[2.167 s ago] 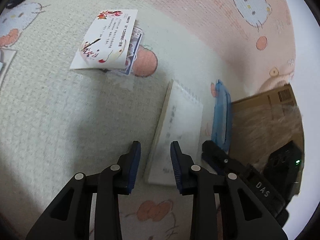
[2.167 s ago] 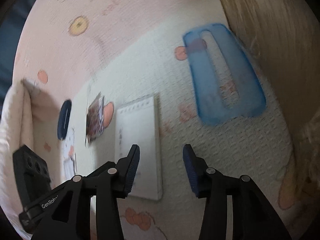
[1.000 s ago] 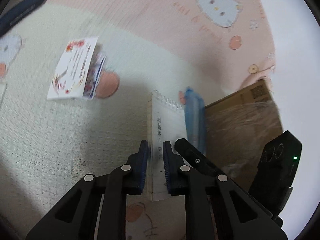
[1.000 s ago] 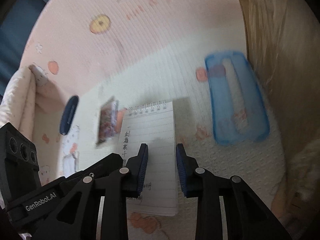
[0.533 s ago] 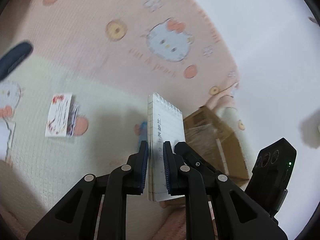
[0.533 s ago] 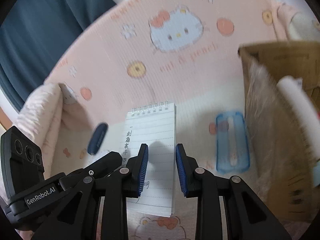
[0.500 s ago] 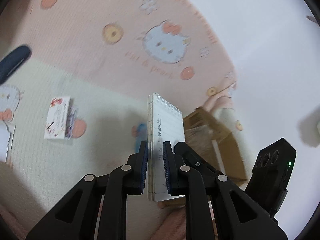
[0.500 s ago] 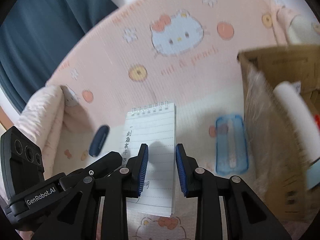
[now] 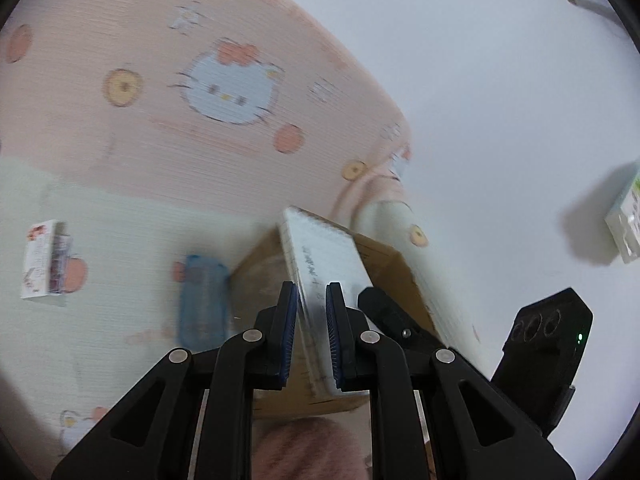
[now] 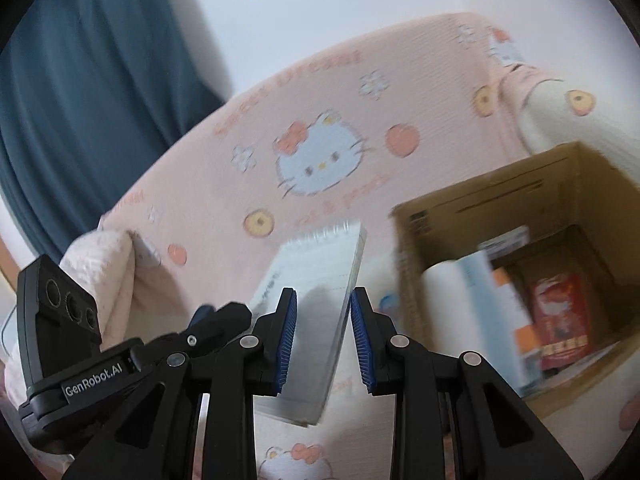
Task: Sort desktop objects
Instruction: 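Carry the white notepad into the cardboard box and open the left tool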
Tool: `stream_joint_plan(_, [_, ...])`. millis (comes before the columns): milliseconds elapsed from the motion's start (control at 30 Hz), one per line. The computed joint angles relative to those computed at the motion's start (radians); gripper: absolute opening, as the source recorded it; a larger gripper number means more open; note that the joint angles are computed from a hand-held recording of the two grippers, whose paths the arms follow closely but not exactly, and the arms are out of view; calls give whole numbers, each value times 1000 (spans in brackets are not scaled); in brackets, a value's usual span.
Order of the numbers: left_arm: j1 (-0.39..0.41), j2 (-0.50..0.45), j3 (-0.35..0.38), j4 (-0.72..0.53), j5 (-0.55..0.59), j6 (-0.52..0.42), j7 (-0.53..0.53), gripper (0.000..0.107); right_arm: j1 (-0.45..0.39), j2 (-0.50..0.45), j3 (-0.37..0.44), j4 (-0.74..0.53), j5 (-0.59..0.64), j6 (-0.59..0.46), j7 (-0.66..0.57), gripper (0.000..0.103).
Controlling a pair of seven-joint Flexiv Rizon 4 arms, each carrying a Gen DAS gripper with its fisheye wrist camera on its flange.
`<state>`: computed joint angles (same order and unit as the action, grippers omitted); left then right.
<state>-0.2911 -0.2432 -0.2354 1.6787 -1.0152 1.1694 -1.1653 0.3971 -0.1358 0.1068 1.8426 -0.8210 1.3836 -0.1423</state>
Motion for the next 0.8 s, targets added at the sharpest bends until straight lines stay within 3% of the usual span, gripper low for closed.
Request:
stream_joint_plan(200, [-33,-76,-39,-102,74,-25,-51,16,-69,70,-12,74,-21,9,32,24])
stream_joint_plan(333, [-52,-130,-62,-182,128,-54,-92,16,-133,110,2,117,37,30,-2,23])
stream_joint_plan(800, [-131,-358,-67,-493,381,-200,-350,16,-215,133,21,125,445,-79,-410,23])
